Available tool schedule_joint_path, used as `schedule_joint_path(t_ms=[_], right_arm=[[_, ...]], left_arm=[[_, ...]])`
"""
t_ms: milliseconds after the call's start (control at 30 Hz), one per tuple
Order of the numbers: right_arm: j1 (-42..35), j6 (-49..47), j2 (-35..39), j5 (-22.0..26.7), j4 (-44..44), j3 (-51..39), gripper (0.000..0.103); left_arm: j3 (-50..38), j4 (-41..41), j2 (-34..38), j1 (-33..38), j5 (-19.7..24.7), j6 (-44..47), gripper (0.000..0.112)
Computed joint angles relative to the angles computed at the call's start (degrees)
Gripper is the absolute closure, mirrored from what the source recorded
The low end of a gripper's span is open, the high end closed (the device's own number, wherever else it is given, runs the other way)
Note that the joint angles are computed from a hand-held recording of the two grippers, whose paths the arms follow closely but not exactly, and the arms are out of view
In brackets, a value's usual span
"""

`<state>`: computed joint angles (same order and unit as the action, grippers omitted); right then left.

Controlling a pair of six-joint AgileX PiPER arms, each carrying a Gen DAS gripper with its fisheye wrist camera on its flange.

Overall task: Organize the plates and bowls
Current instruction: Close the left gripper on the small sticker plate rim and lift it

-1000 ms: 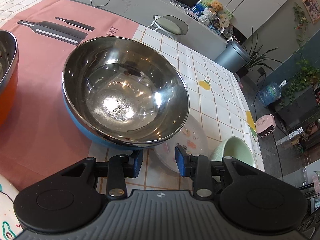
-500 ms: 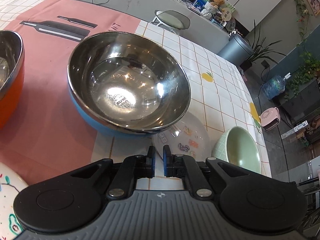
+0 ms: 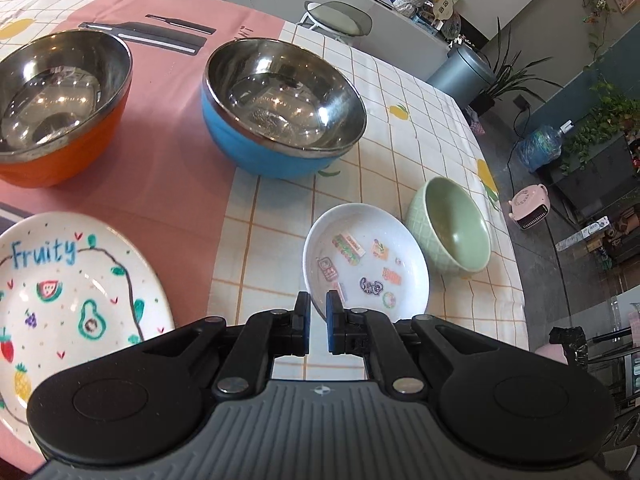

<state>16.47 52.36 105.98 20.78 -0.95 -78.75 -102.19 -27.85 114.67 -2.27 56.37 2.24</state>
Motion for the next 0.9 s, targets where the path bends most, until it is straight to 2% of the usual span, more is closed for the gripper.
schedule_joint_path(t_ms=[167,333,667,767,833,867,900], right_arm=[[1.13,0.18,-5.38,-0.14,0.37,6.18,0.097],[1.97,1.47,-9.76,-0.31,-0.74,11.63,0.097],[2.96,3.93,-11.63,0.60,-3.09,15.45,0.099],[3.11,5.02,-11.68,0.87,-4.26,15.68,0.094],[3.38,7.88,-12.22,0.85,-7.73,16.21,0.093],[3.42,8.85,-12.37,1.04,-9.06,16.26,0.091],[3.43,10.17,-12.51,1.16,-10.82,16.35,0.083]], left_arm=[[4.58,-0.91,-3.07,0.54,1.76,0.81,0.104],[9.44,-1.76,-5.62,0.11,1.59,2.81,0.103],[14.74,-3.27,-7.59,-0.42,-0.06,7.11,0.103],[16.14,-4.18,-8.52,0.61,-0.92,8.21,0.101],[16.89,-3.92,-9.20,0.87,-2.70,9.09,0.093],[17.36,-3.36,-9.70,0.77,-4.33,9.66,0.092],[17.87,-2.64,-10.14,0.54,-6.16,10.32,0.091]])
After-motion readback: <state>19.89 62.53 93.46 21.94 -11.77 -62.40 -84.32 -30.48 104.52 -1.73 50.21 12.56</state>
